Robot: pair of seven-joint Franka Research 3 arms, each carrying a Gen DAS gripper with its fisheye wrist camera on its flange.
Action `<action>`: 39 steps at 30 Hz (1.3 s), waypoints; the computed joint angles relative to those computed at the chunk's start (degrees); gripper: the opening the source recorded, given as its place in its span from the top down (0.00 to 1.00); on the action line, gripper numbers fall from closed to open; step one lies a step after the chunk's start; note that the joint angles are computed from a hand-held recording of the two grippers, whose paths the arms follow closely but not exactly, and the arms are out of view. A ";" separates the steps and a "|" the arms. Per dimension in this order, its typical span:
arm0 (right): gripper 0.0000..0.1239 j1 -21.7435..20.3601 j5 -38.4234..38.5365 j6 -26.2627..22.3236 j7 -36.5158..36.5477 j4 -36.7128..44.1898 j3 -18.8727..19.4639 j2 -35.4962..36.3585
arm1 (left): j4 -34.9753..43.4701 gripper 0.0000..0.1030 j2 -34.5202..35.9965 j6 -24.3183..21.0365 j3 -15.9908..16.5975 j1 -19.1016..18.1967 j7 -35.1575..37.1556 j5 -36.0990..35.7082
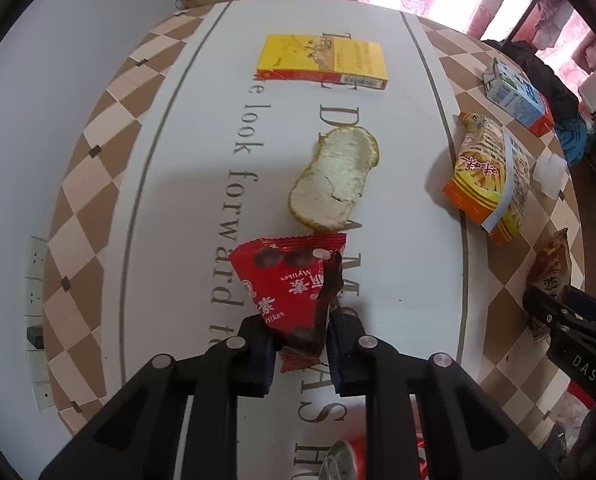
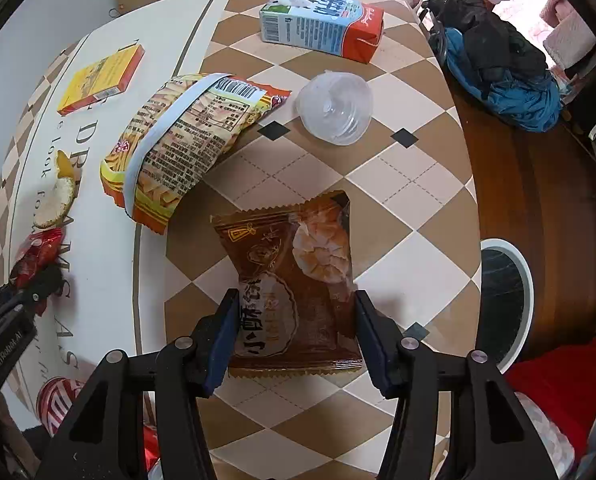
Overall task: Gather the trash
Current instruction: 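Carry the wrapper and snack bag over the bin and open both tools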
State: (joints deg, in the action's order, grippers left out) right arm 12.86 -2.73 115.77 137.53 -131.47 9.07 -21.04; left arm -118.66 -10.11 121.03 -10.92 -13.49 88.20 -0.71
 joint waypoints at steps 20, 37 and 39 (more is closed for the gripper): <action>0.58 -0.44 -0.57 0.06 1.69 -1.80 2.05 -11.30 | 4.20 0.85 -7.12 4.23 0.00 -1.99 0.24 0.87; 0.58 -12.93 -2.91 -10.78 -6.24 -3.22 -1.21 -39.95 | 16.19 0.85 -4.20 6.50 -7.10 -13.11 -1.12 -5.00; 0.58 -15.46 -3.63 -13.89 -8.27 -4.99 -3.12 -44.83 | 17.61 0.85 -1.63 6.18 -8.65 -15.02 -1.69 -5.52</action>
State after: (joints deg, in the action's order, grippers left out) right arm -2.61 -6.36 101.88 129.26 -136.46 5.95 -65.87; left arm -101.05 -11.74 127.21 -19.57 -28.51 86.51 -6.23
